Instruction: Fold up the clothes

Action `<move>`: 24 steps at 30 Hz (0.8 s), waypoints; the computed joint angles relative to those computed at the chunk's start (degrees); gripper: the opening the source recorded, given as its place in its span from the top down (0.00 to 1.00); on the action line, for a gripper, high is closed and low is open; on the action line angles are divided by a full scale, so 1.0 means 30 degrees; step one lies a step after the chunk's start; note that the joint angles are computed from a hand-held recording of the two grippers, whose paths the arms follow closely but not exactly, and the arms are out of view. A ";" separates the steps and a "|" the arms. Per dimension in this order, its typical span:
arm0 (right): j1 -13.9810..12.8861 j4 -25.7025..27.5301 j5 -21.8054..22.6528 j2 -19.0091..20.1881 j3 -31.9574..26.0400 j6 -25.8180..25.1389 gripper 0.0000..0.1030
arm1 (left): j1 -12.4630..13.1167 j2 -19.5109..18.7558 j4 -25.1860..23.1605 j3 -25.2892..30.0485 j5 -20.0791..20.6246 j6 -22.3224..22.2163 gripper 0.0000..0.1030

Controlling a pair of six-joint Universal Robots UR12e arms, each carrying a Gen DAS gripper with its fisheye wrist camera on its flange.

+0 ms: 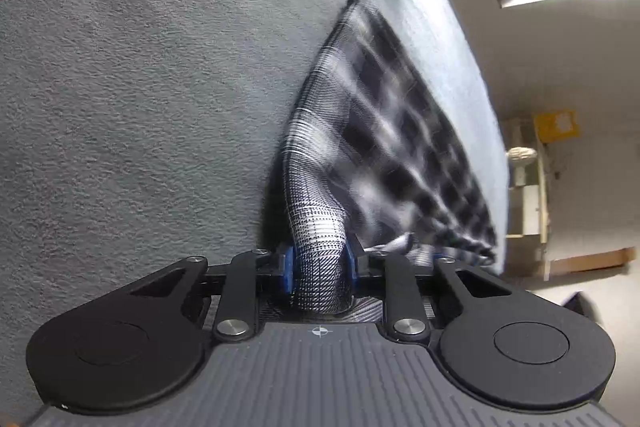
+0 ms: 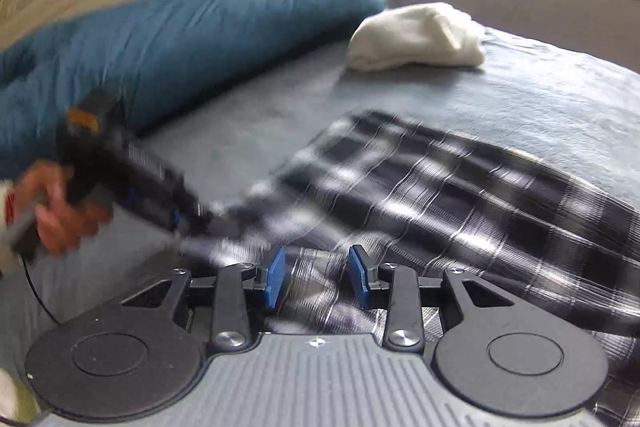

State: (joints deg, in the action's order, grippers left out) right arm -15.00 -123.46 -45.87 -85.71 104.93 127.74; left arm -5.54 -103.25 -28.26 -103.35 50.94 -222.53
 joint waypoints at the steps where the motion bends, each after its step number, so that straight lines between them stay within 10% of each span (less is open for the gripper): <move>1: 0.0193 -0.0129 -0.0592 0.0024 0.0034 -0.0172 0.64 | 0.0075 -0.0070 0.0345 -0.0044 -0.0467 -0.0247 0.78; 5: 0.0418 -0.0476 -0.1548 0.0303 0.0107 0.0841 0.64 | 0.0316 -0.0298 0.1935 -0.0395 -0.1898 -0.1321 0.74; 24: 0.0321 0.0378 -0.1254 0.0461 -0.0515 0.1551 0.62 | -0.0635 -0.0021 -0.0872 0.0449 0.1313 0.2468 0.69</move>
State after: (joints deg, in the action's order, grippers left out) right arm -14.03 -122.33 -49.63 -84.33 103.39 132.40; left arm -7.44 -103.32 -30.88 -102.01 54.88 -215.13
